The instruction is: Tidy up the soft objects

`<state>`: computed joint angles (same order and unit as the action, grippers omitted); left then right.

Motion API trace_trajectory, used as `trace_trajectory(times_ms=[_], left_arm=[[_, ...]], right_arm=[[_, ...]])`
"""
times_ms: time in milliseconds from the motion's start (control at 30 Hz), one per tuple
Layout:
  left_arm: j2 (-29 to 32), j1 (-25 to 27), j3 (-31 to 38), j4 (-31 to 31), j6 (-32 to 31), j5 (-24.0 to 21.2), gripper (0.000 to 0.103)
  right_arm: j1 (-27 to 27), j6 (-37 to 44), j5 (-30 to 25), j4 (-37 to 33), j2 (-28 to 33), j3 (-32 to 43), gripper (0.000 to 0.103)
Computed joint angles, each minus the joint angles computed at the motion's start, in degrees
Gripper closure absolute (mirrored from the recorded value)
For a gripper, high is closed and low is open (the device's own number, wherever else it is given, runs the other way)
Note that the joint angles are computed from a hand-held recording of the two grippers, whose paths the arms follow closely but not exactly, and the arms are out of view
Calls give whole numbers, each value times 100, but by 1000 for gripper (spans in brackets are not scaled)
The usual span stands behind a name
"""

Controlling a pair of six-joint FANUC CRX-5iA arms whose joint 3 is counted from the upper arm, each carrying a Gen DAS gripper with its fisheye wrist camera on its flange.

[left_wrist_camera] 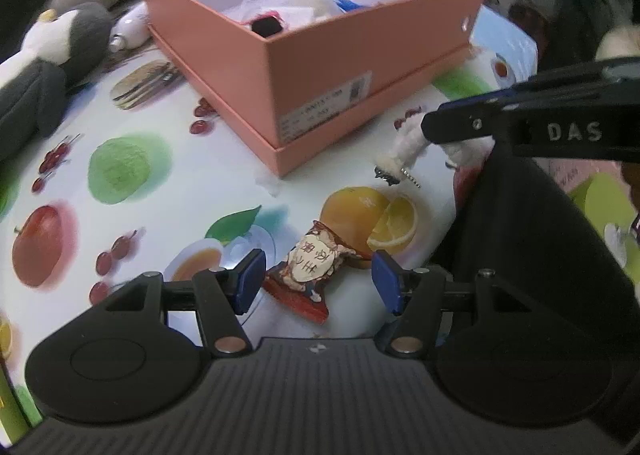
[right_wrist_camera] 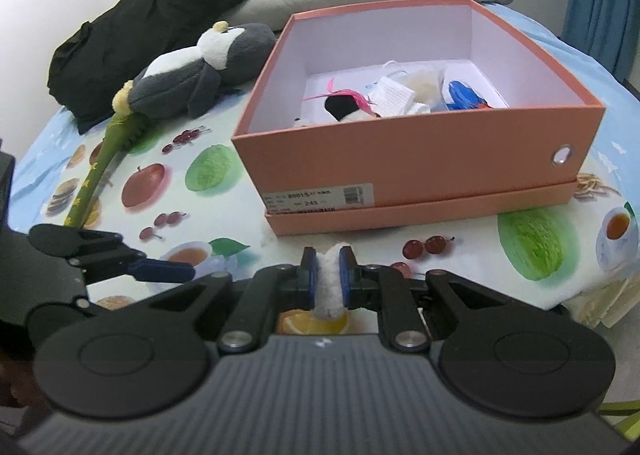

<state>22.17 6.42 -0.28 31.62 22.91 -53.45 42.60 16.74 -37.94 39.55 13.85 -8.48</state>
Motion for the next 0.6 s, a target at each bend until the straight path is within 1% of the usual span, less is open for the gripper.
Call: trace_trajectory(times_ms=[100, 200, 233, 300, 333, 367, 600], left_arm=[[87, -81, 98, -235, 54, 43, 39], [136, -142, 129, -353, 189, 195, 42], [139, -157, 124, -381, 211, 253, 45], [140, -176, 124, -419, 297, 350, 58], [153, -174, 138, -403, 357, 348, 61], [179, -160, 170, -368, 457, 312, 67], [137, -66, 131, -112, 1139, 327, 69]], right_arm=[[-2, 8, -18, -48, -28, -27, 88], [-11, 5, -44, -87, -49, -50, 88], [-15, 12, -49, -109, -57, -53, 88], [-22, 32, -50, -131, -73, -63, 88], [-25, 51, -58, -139, -77, -56, 88], [-25, 43, -60, -120, -87, -62, 88], [-45, -58, -109, 140, -149, -53, 88]])
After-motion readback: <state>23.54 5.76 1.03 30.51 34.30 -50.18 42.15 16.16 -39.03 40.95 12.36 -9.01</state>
